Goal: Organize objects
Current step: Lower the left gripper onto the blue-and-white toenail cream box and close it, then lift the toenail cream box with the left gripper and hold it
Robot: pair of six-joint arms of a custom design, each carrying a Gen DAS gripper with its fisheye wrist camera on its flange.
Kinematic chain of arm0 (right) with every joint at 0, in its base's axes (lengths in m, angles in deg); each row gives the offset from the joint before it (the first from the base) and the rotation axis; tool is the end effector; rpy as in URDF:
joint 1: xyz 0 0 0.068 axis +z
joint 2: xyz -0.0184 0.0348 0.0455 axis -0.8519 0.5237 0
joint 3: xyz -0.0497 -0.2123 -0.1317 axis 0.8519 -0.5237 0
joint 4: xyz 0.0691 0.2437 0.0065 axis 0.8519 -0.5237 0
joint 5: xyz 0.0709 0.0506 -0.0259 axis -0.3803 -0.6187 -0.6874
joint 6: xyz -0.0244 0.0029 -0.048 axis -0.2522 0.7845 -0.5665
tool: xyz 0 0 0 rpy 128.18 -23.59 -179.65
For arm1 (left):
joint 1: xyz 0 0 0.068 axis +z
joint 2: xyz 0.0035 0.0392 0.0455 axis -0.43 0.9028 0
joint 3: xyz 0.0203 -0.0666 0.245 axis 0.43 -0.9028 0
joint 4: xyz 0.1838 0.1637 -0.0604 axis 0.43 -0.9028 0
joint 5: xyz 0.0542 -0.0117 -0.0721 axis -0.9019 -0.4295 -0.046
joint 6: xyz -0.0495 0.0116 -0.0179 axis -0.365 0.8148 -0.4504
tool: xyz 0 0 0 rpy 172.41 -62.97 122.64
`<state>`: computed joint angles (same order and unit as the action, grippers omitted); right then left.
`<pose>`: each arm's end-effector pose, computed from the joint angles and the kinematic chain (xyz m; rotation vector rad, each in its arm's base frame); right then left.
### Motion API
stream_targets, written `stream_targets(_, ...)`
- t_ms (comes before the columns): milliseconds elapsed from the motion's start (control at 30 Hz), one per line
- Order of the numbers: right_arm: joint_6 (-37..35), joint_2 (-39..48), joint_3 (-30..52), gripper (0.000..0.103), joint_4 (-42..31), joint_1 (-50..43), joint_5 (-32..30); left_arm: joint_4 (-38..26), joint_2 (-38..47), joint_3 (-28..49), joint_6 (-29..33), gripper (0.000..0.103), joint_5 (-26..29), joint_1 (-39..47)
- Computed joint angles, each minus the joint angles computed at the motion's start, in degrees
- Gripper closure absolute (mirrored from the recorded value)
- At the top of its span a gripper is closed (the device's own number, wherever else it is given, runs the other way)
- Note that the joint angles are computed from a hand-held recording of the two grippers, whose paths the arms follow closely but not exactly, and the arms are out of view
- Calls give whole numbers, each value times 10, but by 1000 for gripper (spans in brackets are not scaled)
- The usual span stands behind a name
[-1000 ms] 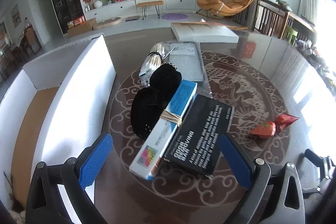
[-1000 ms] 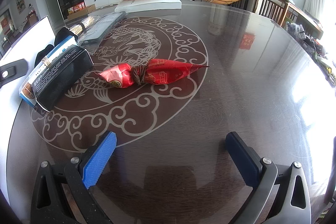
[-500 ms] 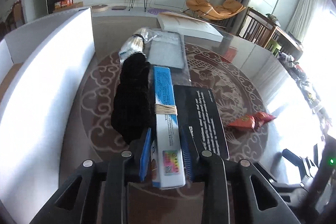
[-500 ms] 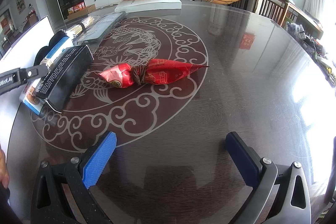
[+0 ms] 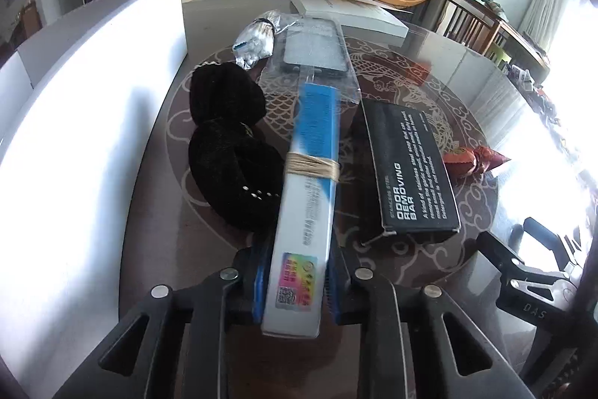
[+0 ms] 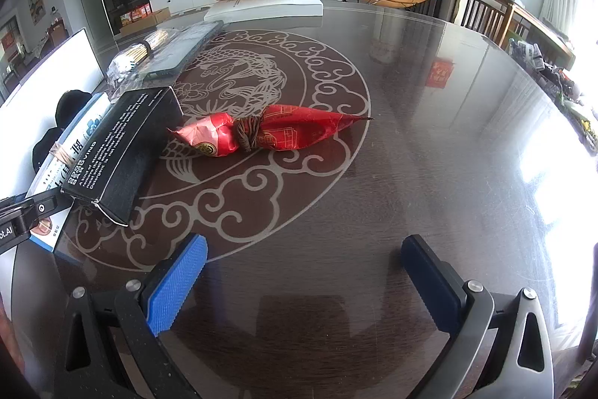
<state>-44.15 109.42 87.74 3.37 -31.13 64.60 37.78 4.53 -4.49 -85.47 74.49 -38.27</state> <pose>0.2191 0.0955 0.1724 0.4395 2.4922 -0.1612 0.3006 -0.0755 0.1689 0.4420 2.5569 -0.3139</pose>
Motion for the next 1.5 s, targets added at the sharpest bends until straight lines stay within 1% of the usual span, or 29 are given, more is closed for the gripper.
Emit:
stream_targets(33,0,0,0,0,0,0,0,-4,-15,-13,2,82,5,1)
stream_targets(67,0,0,0,0,0,0,0,-18,-32,-25,3,82,22,5)
stream_targets(167,0,0,0,0,0,0,0,-83,-86,-65,1,81,127,43)
stream_targets(200,0,0,0,0,0,0,0,-98,-97,-75,5,80,145,53)
stream_targets(267,0,0,0,0,0,0,0,-117,-102,-82,18,76,156,75)
stream_targets(300,0,0,0,0,0,0,0,-119,-106,-80,19,70,142,80)
stream_targets(333,0,0,0,0,0,0,0,-115,-114,-79,15,54,115,80)
stream_targets(367,0,0,0,0,0,0,0,-107,-121,-77,7,41,81,79)
stream_targets(400,0,0,0,0,0,0,0,-99,-126,-75,1,39,63,81)
stream_targets(433,0,0,0,0,1,0,0,-94,-124,-68,0,39,54,83)
stream_targets(500,0,0,0,0,1,0,0,-102,-114,-52,8,39,48,77)
stream_targets(567,0,0,0,0,1,0,0,-96,-112,-53,19,38,31,56)
stream_targets(633,0,0,-1,0,1,0,0,-84,-107,-61,34,29,45,44)
stream_targets(667,0,0,0,0,0,0,0,-77,-104,-65,40,22,41,36)
stream_targets(833,0,0,0,0,0,0,0,-19,-101,-97,48,18,-47,-22)
stream_targets(867,0,0,0,0,0,0,0,-10,-98,-99,48,13,-63,-32)
stream_targets(900,0,0,0,0,0,0,0,3,-94,-103,47,0,-74,-40)
stream_targets(1033,0,-1,-1,0,0,0,0,43,-91,-119,24,0,-76,-41)
stream_targets(1133,0,-1,-1,0,0,0,0,62,-93,-129,28,0,-71,-38)
stream_targets(1500,0,-1,-1,0,0,0,0,68,-87,-124,27,0,-71,-40)
